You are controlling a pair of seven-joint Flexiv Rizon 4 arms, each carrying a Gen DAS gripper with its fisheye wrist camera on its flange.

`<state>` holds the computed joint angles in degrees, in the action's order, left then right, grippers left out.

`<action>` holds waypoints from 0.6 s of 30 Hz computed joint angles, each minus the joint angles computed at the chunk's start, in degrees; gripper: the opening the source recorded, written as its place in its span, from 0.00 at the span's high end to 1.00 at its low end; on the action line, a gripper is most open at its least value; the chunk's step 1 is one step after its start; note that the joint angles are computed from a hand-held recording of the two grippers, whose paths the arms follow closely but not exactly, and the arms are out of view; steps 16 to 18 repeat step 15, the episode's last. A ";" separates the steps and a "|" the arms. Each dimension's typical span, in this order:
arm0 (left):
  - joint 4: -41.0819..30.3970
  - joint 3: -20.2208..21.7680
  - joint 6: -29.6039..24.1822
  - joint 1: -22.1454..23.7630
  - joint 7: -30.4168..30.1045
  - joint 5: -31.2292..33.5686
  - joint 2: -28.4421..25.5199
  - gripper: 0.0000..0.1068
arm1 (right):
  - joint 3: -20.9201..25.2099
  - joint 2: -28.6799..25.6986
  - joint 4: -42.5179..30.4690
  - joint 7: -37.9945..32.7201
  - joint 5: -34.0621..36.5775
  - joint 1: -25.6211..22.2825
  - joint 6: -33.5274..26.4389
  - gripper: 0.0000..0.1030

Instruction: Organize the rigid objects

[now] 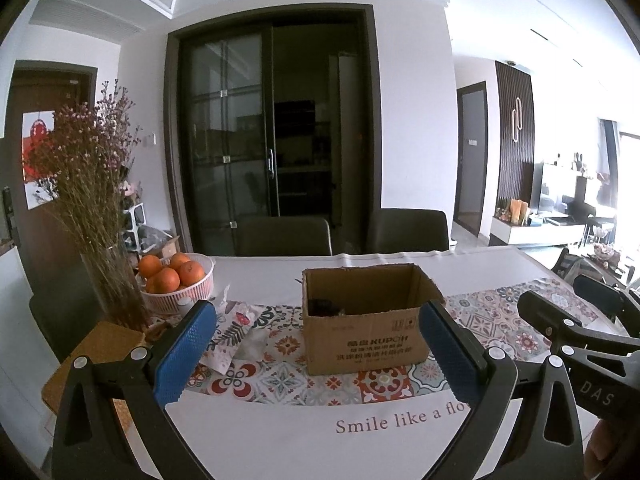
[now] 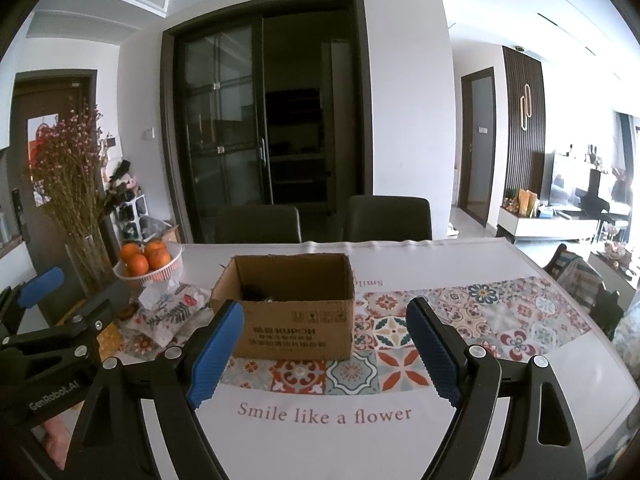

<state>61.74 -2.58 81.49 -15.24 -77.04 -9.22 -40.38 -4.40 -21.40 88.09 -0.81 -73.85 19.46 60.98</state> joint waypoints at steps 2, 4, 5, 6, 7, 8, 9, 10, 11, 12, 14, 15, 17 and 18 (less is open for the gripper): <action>-0.08 -0.11 -0.05 0.04 -0.04 -0.06 -0.02 0.04 | -0.02 0.05 0.09 0.17 -0.22 -0.06 0.20 0.18; 0.01 -0.01 0.04 -0.01 -0.15 0.02 0.01 0.04 | 0.01 0.03 0.05 0.11 -0.15 -0.02 0.01 0.18; 0.04 -0.19 0.00 0.08 -0.04 -0.03 0.03 0.04 | 0.02 0.01 0.03 0.09 -0.14 -0.06 0.14 0.18; 0.07 -0.39 -0.04 0.17 0.12 -0.08 0.04 0.04 | 0.02 0.00 0.03 0.05 -0.14 -0.05 0.12 0.18; 0.14 -0.40 0.00 0.19 0.08 -0.13 0.07 0.04 | 0.00 -0.03 0.00 0.07 -0.12 -0.05 0.08 0.18; 0.14 -0.44 -0.03 0.22 0.10 -0.18 0.06 0.04 | 0.01 0.01 0.05 0.15 -0.09 -0.07 0.11 0.18; 0.10 -0.49 -0.22 0.26 0.18 -0.22 0.06 0.04 | 0.03 -0.01 0.03 0.08 -0.10 -0.05 0.13 0.18; -0.05 -0.52 -0.43 0.33 0.23 -0.30 0.01 0.04 | 0.02 -0.05 -0.03 0.00 -0.03 -0.03 0.05 0.18; -0.10 -0.61 -0.48 0.39 0.29 -0.36 -0.03 0.04 | 0.02 0.02 0.08 0.06 -0.05 -0.04 0.06 0.18; -0.21 -0.64 -0.64 0.39 0.36 -0.39 -0.07 0.04 | 0.05 0.04 0.08 0.03 0.06 -0.05 0.06 0.18; -0.51 -0.49 -1.05 0.30 0.27 -0.41 -0.21 0.04 | 0.04 0.01 0.03 -0.06 0.04 -0.05 0.05 0.18; -0.60 -0.51 -1.19 0.30 0.31 -0.39 -0.25 0.04 | 0.02 0.04 0.07 0.05 0.03 -0.09 0.14 0.18; -0.60 -0.51 -1.19 0.30 0.31 -0.39 -0.25 0.04 | 0.02 0.04 0.07 0.05 0.03 -0.09 0.14 0.18; -0.60 -0.51 -1.19 0.30 0.31 -0.39 -0.25 0.04 | 0.02 0.04 0.07 0.05 0.03 -0.09 0.14 0.18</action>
